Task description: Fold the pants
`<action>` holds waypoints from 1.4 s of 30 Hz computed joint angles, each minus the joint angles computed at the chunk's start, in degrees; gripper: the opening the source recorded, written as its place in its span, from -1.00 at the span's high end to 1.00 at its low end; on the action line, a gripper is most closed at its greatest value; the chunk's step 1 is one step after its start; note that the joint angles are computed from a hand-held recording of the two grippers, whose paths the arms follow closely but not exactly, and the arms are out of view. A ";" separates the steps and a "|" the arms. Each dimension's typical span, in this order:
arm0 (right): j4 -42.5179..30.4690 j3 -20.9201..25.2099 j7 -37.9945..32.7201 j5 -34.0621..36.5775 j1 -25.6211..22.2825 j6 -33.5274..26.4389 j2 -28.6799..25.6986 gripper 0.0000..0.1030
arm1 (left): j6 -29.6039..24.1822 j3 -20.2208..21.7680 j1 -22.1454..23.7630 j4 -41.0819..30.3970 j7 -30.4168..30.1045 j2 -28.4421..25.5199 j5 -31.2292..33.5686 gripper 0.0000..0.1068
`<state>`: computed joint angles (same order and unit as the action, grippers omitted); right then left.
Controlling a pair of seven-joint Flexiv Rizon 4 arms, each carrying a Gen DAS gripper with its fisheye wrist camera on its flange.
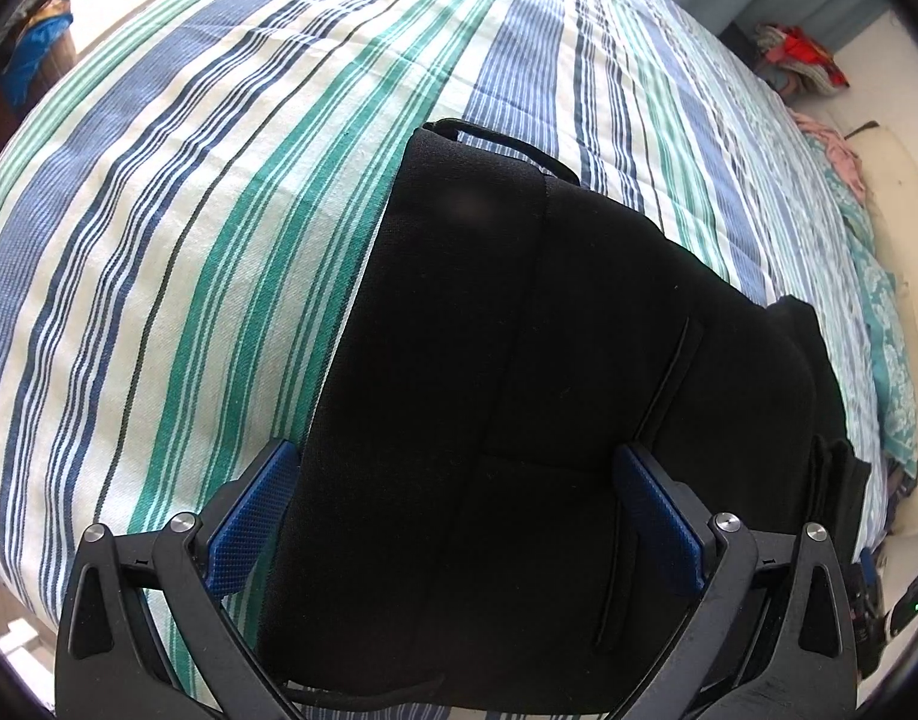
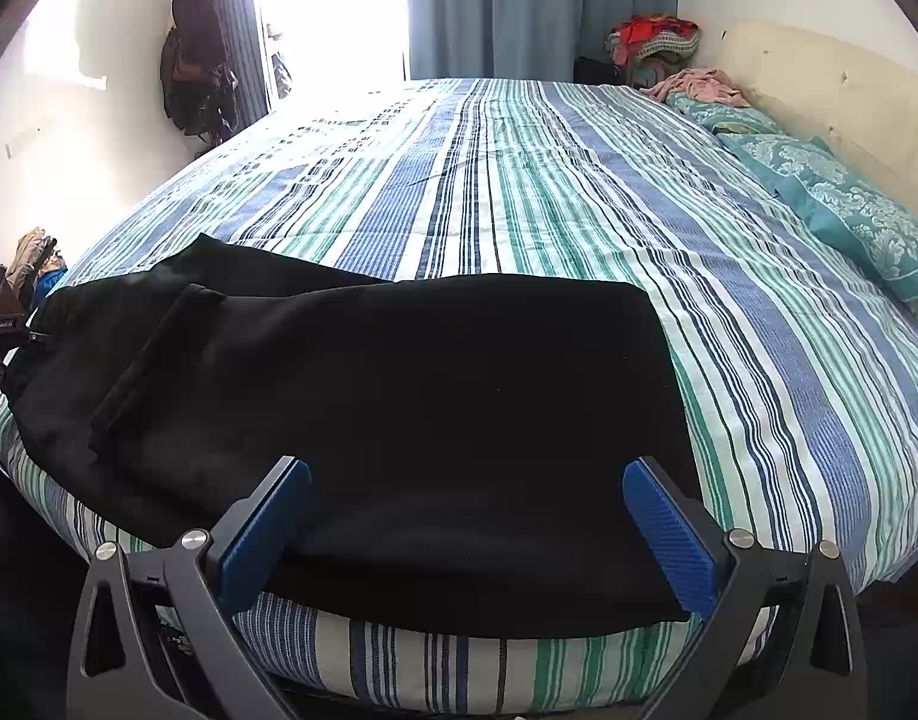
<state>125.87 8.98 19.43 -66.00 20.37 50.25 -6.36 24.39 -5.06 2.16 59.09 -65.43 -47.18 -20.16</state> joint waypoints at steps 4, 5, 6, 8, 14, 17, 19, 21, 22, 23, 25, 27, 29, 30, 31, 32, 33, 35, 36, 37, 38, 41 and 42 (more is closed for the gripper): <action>0.00 0.03 -0.08 0.02 0.04 -0.48 0.09 -1.00 | 0.33 -0.02 -0.03 0.26 -0.02 0.10 -0.01 -0.92; 0.02 0.04 -0.04 0.04 0.03 -0.53 0.12 -1.00 | 0.38 -0.02 -0.03 0.30 -0.04 0.11 0.00 -0.92; 0.05 0.04 0.03 0.02 0.00 -0.52 0.14 -1.00 | 0.38 -0.02 -0.03 0.30 -0.04 0.11 0.00 -0.92; 0.09 0.04 0.10 0.03 -0.05 -0.58 0.21 -1.00 | 0.23 0.02 -0.07 0.14 -0.06 0.05 0.11 -0.92; 0.43 0.16 0.60 0.05 -0.17 -0.78 0.58 -1.00 | 0.80 0.22 -0.61 0.70 0.42 1.06 1.18 -0.63; 0.57 0.10 1.12 -0.21 -0.37 -0.55 0.73 -1.00 | 0.75 0.76 -1.10 1.05 0.56 2.22 2.11 -0.10; 0.79 -0.05 1.87 -0.76 -0.69 0.21 0.89 -1.00 | 1.17 1.27 -1.31 1.56 -0.20 3.12 2.58 0.27; 0.99 -0.13 2.61 -1.31 -0.98 0.76 1.12 -1.00 | 1.59 1.31 -1.21 2.48 -0.98 4.22 2.38 0.51; 1.07 -0.18 3.09 -1.71 -1.14 1.00 1.25 -1.00 | 1.94 1.21 -1.14 3.23 -1.40 4.98 2.03 0.57; 1.15 -0.22 3.66 -2.17 -1.31 1.25 1.42 -1.00 | 2.20 1.06 -1.00 3.93 -2.10 5.77 1.42 0.59; 1.46 -0.25 5.09 -3.27 -1.65 1.63 1.89 -1.00 | 2.21 0.58 -0.55 5.55 -4.01 7.68 -0.49 0.63; 1.86 -0.21 6.67 -4.28 -2.06 1.95 2.46 -1.00 | 1.83 -0.25 -0.16 6.94 -5.20 9.79 -2.73 0.64; 2.44 -0.21 8.58 -5.22 -2.65 2.48 3.16 -1.00 | 0.89 -1.32 -0.01 8.12 -5.57 12.06 -5.16 0.65; 2.75 -0.23 9.66 -5.64 -2.99 2.87 3.48 -1.00 | 0.05 -2.04 0.06 8.74 -5.61 13.19 -6.80 0.65; 3.19 -0.30 10.97 -6.14 -3.44 3.48 3.88 -1.00 | -0.71 -2.73 0.02 9.45 -5.38 14.25 -8.40 0.66; 3.66 -0.39 12.53 -6.75 -3.95 4.18 4.31 -1.00 | -1.24 -3.35 -0.29 10.17 -4.83 15.28 -9.75 0.66; 4.18 -0.50 14.35 -7.53 -4.51 4.93 4.79 -1.00 | -1.24 -3.76 -0.96 11.17 -4.07 16.47 -10.62 0.66; 5.17 -0.59 17.67 -8.87 -5.62 5.93 5.79 -1.00 | -0.90 -4.44 -2.92 12.68 -2.82 18.11 -11.75 0.66; 5.55 -0.47 18.74 -9.01 -6.00 5.89 6.22 -1.00 | -0.81 -4.81 -3.90 13.69 -2.32 18.83 -12.47 0.66; 5.87 -0.25 19.26 -8.71 -6.25 5.45 6.60 -1.00 | -0.86 -5.17 -4.98 14.30 -1.96 19.16 -12.97 0.66; 6.19 0.02 19.53 -8.29 -6.41 4.89 6.98 -1.00 | -0.49 -5.50 -6.26 15.13 -1.35 19.48 -13.16 0.66; 7.03 0.78 19.71 -6.71 -6.63 3.14 8.08 -1.00 | 2.22 -5.77 -10.70 17.61 -0.54 19.72 -11.68 0.66; 7.29 1.04 19.81 -6.32 -6.62 2.47 8.44 -1.00 | 3.22 -5.83 -12.16 18.33 -0.24 19.53 -10.75 0.66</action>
